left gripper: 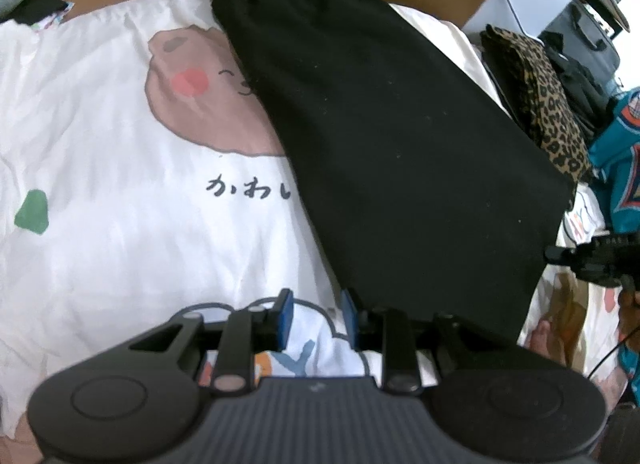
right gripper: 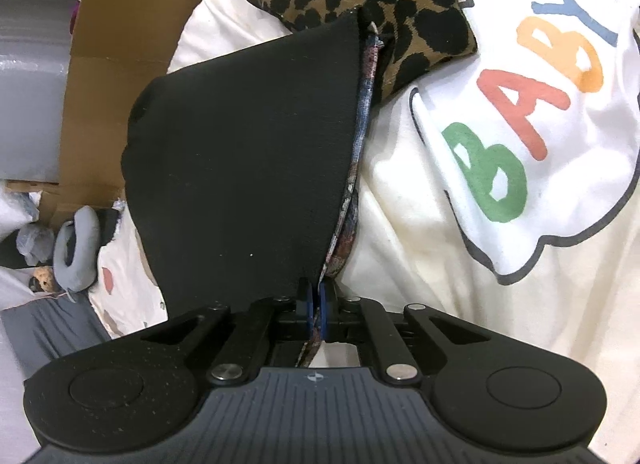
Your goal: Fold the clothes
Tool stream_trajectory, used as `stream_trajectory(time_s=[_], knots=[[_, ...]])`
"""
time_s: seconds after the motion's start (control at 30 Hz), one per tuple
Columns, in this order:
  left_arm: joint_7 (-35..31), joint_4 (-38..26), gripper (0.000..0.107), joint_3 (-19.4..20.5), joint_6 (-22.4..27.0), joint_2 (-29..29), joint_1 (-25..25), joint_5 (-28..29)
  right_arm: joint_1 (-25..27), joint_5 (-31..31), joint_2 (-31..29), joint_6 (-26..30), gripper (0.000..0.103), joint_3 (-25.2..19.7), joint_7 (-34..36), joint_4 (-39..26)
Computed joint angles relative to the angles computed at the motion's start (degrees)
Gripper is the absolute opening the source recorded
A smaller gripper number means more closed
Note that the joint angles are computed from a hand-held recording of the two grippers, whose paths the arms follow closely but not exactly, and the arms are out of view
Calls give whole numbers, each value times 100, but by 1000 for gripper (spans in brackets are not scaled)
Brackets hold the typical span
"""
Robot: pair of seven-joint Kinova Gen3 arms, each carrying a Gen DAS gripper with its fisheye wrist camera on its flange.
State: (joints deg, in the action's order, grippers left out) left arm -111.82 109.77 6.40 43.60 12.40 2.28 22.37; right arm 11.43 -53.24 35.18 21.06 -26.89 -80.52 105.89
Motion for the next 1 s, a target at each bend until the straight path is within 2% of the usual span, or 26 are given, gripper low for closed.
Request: stream_trajectory(time_s=[0.27,0.37,0.5,0.6,0.7,0.77,0.9,1.0], knots=[[-181,29,27,44,78,144,10,-74,-425,455,-128,199,0,505,-530,-68],[-362,96,27,101,37,199,-9,21,-800,994,-214,558,0,1022,-1052,-220],[-613,211,30,171,-130,225,-12,214,-1053,1606,-430,909,1,1301,-1268,-398],[-664,250,30,202,-245,285,25,310,-1015,1733,-621,952,3,1214,-1099,-439],[-764,289,31,250,-397,328,60,362,-953,1661,-681,982,13,1058,-786,-535],[-745,304,31,257,-507,332,139,289,-913,1541,-618,1018,31,923,-502,-636],[-815,335,31,312,-615,337,120,374,-1121,1456,-331,1242,36,760,-102,-1076],[-957,363,31,370,-661,307,42,562,-1442,1656,-128,1581,46,792,70,-1505]])
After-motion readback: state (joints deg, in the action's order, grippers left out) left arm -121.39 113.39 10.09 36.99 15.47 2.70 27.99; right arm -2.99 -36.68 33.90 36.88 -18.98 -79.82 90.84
